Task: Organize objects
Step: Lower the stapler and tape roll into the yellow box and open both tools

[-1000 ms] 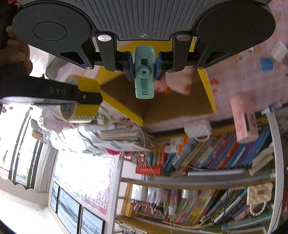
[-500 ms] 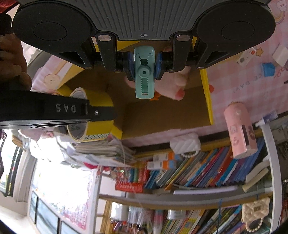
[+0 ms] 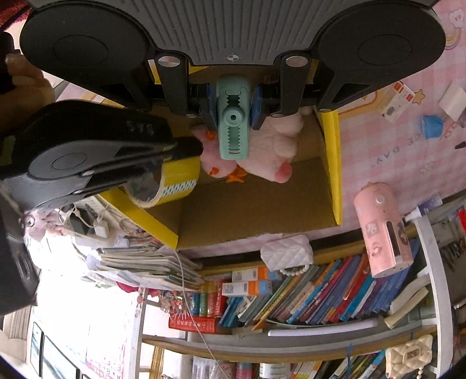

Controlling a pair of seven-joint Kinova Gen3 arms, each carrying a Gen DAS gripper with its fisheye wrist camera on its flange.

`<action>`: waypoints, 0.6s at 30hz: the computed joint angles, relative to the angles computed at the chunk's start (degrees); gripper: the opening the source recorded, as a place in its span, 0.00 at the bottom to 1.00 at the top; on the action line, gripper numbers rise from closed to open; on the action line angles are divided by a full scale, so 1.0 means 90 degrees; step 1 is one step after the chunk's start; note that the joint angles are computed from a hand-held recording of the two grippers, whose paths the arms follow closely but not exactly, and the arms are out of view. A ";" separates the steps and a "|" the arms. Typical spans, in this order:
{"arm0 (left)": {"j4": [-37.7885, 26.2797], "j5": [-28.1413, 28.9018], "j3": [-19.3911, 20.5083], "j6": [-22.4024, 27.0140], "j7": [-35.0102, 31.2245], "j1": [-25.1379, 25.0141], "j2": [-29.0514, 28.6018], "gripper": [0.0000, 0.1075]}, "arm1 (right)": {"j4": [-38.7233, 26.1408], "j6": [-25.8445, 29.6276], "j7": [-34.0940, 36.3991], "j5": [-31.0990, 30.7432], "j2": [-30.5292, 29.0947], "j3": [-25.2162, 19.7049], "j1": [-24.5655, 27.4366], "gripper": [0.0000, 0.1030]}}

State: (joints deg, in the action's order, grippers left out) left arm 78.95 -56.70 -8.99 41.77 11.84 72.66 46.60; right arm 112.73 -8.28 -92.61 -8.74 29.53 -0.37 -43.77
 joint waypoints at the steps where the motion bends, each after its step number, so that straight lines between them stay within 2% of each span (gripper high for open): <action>1: -0.0022 0.0011 0.0012 0.0014 -0.0020 -0.0011 0.0013 0.21 | -0.0031 0.0042 -0.0026 0.0045 0.0032 -0.0138 0.0142 0.07; 6: -0.0067 0.0109 0.0068 -0.0046 -0.0170 -0.0103 0.0023 0.21 | -0.0380 0.0667 -0.0429 0.0360 0.0240 -0.1309 0.1378 0.07; 10: -0.0070 0.0167 0.0024 -0.0130 -0.0192 -0.0099 0.0039 0.21 | -0.0653 0.1199 -0.0676 0.0384 0.0466 -0.2002 0.2108 0.08; 18: 0.0016 0.0149 -0.0157 -0.0268 0.0021 -0.0003 0.0025 0.22 | -0.0635 0.1137 -0.0901 0.0390 0.0456 -0.1978 0.2077 0.09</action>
State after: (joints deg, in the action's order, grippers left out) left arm 79.09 -55.36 -10.41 39.36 12.03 72.64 46.82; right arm 107.02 1.96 -100.72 -5.23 33.63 -18.18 -25.08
